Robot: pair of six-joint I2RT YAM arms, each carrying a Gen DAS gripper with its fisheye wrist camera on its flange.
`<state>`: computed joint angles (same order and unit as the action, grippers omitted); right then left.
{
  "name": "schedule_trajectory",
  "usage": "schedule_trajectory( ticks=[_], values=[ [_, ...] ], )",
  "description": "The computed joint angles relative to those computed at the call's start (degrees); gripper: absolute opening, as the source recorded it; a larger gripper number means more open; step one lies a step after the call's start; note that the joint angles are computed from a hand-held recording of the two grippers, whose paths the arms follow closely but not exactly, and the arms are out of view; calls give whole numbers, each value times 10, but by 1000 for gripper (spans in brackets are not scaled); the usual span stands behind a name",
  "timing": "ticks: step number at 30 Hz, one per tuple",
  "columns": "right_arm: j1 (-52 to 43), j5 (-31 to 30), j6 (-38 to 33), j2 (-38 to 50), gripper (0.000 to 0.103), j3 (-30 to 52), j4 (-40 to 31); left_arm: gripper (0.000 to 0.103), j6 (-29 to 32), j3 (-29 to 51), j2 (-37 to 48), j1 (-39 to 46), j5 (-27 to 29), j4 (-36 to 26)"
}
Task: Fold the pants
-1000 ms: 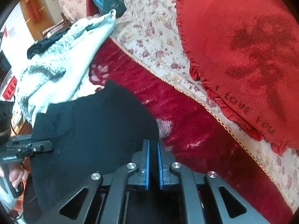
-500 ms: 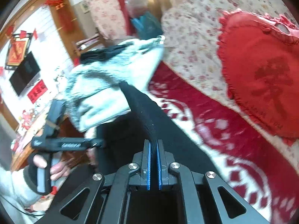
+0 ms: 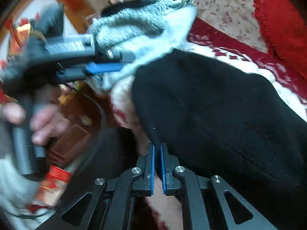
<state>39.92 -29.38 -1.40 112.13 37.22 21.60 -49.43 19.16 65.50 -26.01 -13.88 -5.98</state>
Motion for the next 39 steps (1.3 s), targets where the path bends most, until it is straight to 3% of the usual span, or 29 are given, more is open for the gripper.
schedule_trajectory(
  ticks=[4, 6, 9, 12, 14, 17, 20, 23, 24, 26, 27, 29, 32, 36, 39],
  values=[
    [-50, -15, 8, -88, 16, -39, -60, 39, 2, 33, 69, -42, -12, 25],
    [-89, -7, -1, -149, 16, -61, -81, 39, 4, 57, 116, -55, -17, 39],
    [-199, -63, 14, -205, 19, -75, -96, 39, 8, 81, 178, -70, -29, 52],
    [-288, -130, 38, -153, 24, -20, -142, 39, 1, 89, 224, -73, -14, 72],
    [-300, -164, 34, -86, 24, 42, -197, 39, -6, 94, 252, -78, -12, 80],
    [-284, -167, 46, -9, 24, 107, -232, 39, -5, 93, 265, -88, -23, 88],
    [-267, -189, 83, 53, 23, 157, -215, 39, 0, 93, 271, -88, -21, 91],
    [-243, -111, 94, 29, 13, 146, -157, 39, 8, 89, 268, -75, -5, 101],
    [-226, -59, 67, 14, 13, 135, -136, 39, 11, 86, 271, -71, 1, 111],
    [-212, -15, 51, 46, 13, 144, -125, 39, 11, 89, 283, -72, -6, 120],
    [-209, -9, 65, 78, 13, 158, -130, 39, 9, 91, 287, -77, -14, 119],
    [-230, -50, 100, 88, 12, 138, -76, 40, 7, 105, 294, -93, -37, 100],
    [-274, -99, 117, 43, 14, 115, -113, 40, 7, 122, 287, -104, -45, 60],
    [-381, -89, 41, -113, 15, -4, -131, 40, -5, 116, 235, -128, -49, 49],
    [-518, -92, -30, -178, 15, -45, -200, 49, -6, 128, 229, -149, -50, 50]
  ],
)
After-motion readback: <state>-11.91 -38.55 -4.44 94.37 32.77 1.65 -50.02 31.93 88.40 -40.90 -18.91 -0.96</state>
